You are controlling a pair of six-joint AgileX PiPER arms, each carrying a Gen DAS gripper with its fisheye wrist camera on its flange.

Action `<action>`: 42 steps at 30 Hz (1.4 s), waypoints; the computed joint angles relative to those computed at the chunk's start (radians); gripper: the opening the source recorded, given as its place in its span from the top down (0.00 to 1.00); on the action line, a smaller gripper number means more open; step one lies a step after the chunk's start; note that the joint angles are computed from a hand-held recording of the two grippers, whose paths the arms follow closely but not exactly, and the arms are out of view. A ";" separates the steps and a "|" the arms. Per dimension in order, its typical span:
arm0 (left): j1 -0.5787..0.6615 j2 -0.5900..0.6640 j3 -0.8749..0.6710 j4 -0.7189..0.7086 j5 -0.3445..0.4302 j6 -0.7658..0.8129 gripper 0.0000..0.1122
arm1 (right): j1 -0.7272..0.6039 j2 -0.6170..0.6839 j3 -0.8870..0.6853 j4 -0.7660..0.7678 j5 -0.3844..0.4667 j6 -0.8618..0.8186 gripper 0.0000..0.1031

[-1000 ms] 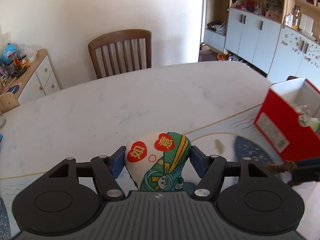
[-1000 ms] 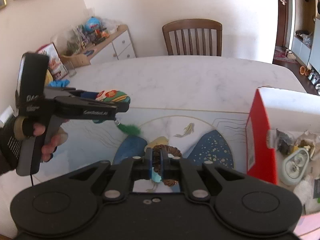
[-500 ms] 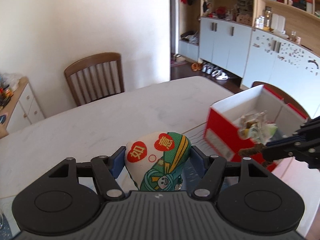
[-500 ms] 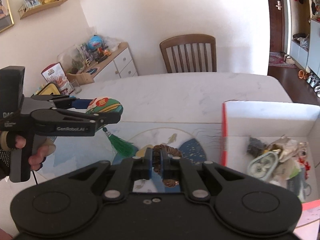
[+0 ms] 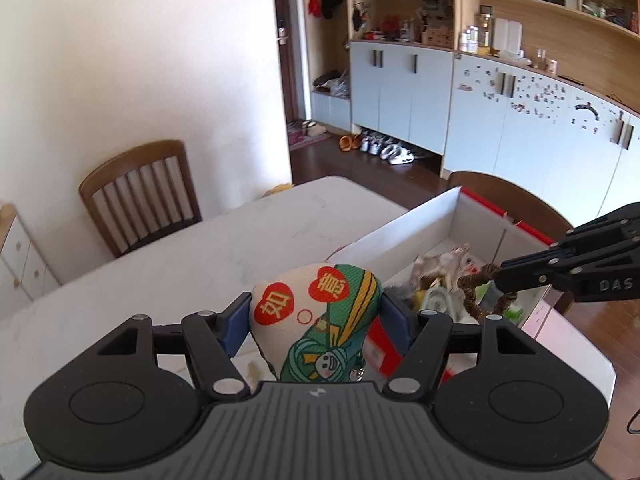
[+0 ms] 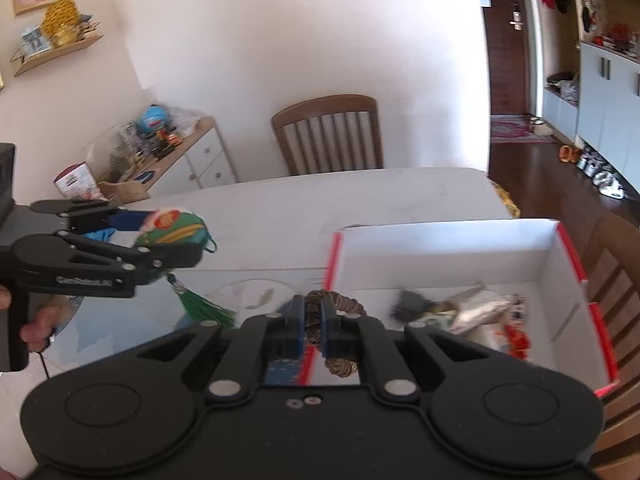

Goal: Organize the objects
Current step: 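Carry sachet in left tool into box while right tool carries bracelet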

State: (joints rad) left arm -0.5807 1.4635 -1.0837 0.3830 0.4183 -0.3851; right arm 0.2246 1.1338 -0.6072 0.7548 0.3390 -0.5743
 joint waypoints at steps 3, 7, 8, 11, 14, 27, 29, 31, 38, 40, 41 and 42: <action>-0.041 0.048 -0.076 0.019 0.028 -0.024 0.40 | -0.103 -0.012 0.015 0.093 0.048 -0.145 0.94; -0.092 0.114 -0.175 0.049 0.059 -0.057 0.40 | -0.234 -0.013 0.036 0.192 0.106 -0.319 0.94; -0.107 0.133 -0.202 0.061 0.067 -0.069 0.40 | -0.267 -0.010 0.039 0.214 0.121 -0.363 0.94; -0.146 0.181 -0.268 0.095 0.089 -0.099 0.40 | -0.357 0.003 0.049 0.276 0.168 -0.482 0.94; -0.169 0.238 -0.336 0.106 0.107 -0.107 0.40 | -0.428 0.028 0.049 0.320 0.204 -0.573 0.94; -0.209 0.573 -0.695 0.133 0.269 -0.124 0.40 | -0.586 0.187 0.011 0.409 0.250 -0.835 0.94; -0.206 0.607 -0.716 0.148 0.286 -0.122 0.40 | -0.582 0.222 0.002 0.421 0.232 -0.866 0.94; -0.205 0.663 -0.776 0.148 0.327 -0.108 0.40 | -0.577 0.249 -0.002 0.435 0.215 -0.899 0.94; -0.195 0.810 -0.939 0.128 0.442 -0.062 0.40 | -0.529 0.340 -0.014 0.471 0.146 -0.985 0.94; -0.199 0.828 -0.953 0.121 0.458 -0.059 0.40 | -0.523 0.361 -0.016 0.475 0.142 -0.999 0.94; -0.197 0.836 -0.960 0.110 0.465 -0.052 0.40 | -0.518 0.368 -0.016 0.475 0.138 -1.002 0.94; -0.195 0.844 -0.965 0.097 0.469 -0.048 0.40 | -0.515 0.375 -0.017 0.473 0.139 -1.005 0.94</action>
State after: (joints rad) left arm -0.7753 2.3071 -2.0483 0.4797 0.8869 -0.4336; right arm -0.2906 1.5087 -0.6238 1.2282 0.4777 -1.5789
